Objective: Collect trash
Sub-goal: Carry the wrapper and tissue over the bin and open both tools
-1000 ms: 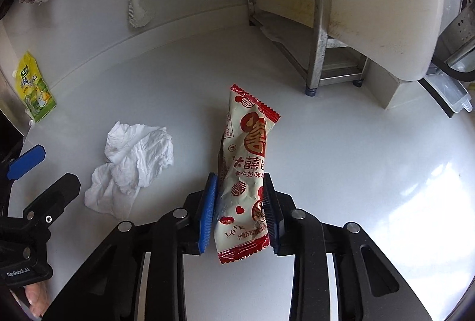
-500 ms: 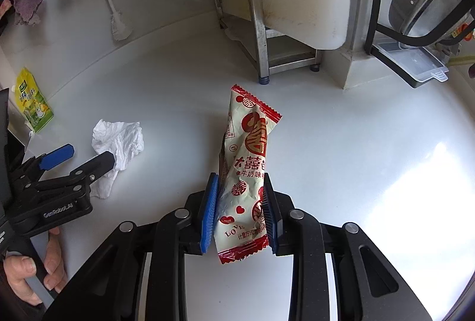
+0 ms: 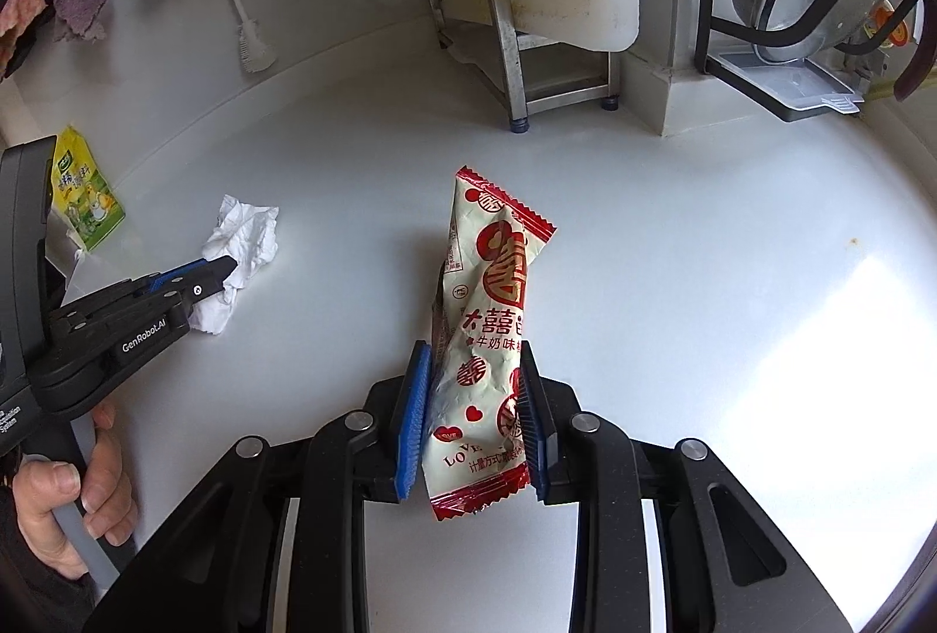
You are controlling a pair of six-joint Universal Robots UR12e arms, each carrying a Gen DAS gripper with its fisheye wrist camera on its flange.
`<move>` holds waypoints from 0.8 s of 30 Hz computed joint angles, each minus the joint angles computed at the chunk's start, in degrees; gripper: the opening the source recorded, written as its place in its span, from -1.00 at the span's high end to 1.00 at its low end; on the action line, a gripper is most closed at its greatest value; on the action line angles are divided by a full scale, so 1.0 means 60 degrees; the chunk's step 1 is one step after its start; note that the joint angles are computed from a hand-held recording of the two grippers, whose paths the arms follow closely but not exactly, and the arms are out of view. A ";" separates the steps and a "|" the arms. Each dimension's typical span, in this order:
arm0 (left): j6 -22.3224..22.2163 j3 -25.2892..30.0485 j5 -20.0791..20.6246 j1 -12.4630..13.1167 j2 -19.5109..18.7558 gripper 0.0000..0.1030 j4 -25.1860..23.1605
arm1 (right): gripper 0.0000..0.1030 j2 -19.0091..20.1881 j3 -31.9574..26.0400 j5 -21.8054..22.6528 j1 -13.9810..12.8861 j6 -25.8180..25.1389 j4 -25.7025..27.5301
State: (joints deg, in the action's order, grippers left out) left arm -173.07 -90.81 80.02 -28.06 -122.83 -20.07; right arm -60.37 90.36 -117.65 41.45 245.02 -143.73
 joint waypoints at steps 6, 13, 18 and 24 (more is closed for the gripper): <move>0.0385 -0.1019 -0.0194 0.0129 0.0714 0.79 0.0682 | 0.46 -0.0037 -0.0185 -0.0343 0.0497 0.0190 0.0284; 0.0400 -0.2852 -0.0947 0.0553 0.2098 0.79 0.1725 | 0.46 -0.0015 -0.0336 -0.0821 0.1348 0.1151 0.0358; 0.0723 -0.4253 -0.1235 0.0827 0.3050 0.79 0.2690 | 0.46 0.0034 -0.0461 -0.1603 0.2188 0.2112 0.0691; 0.0987 -0.5683 -0.1409 0.1217 0.4043 0.79 0.3617 | 0.46 0.0419 -0.1089 -0.2519 0.3233 0.3540 0.1679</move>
State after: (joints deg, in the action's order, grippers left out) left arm -167.14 -124.91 71.57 -20.75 -98.58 1.63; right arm -57.86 83.83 -132.76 60.84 266.26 -133.66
